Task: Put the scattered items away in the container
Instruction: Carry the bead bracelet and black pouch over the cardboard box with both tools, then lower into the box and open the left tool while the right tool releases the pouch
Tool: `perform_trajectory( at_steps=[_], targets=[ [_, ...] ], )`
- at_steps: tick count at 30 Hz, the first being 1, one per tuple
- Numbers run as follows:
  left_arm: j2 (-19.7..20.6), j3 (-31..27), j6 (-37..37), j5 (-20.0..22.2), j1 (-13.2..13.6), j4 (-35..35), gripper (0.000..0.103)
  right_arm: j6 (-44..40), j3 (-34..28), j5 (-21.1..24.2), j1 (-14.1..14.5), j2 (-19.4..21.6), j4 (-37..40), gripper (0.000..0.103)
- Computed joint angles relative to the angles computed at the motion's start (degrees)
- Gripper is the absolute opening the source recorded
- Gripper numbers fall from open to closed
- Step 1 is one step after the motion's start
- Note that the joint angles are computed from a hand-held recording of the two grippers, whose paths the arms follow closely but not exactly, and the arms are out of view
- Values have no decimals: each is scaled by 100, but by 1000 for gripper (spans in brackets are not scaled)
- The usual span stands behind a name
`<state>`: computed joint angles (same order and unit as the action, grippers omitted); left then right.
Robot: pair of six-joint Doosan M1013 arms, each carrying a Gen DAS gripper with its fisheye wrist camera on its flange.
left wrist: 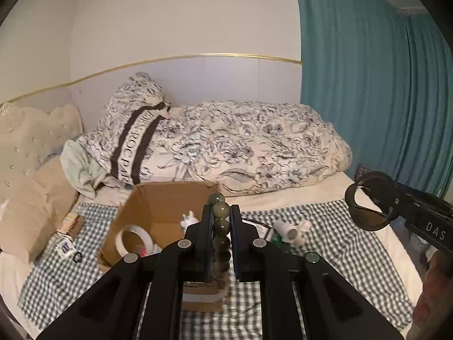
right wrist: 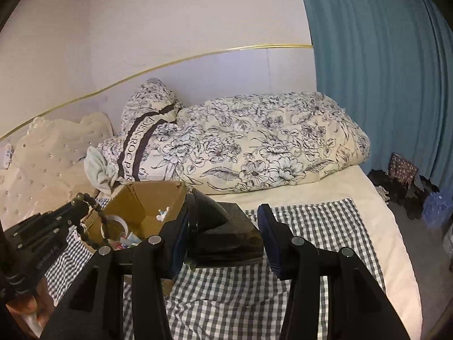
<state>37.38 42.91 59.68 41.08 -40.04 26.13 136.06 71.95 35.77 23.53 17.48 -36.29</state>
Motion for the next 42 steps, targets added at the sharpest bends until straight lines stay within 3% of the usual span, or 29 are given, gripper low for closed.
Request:
perform_trajectory(
  at_steps=[18, 32, 42],
  targets=[
    [32, -123, 199, 134, 175, -113, 11, -364, -496, 144, 176, 317, 172, 46],
    [112, -323, 460, 350, 475, -389, 11, -1131, -1625, 682, 418, 996, 606, 46],
    [282, -639, 732, 506, 652, -506, 11, -1563, -2474, 828, 537, 1504, 1028, 46]
  ],
)
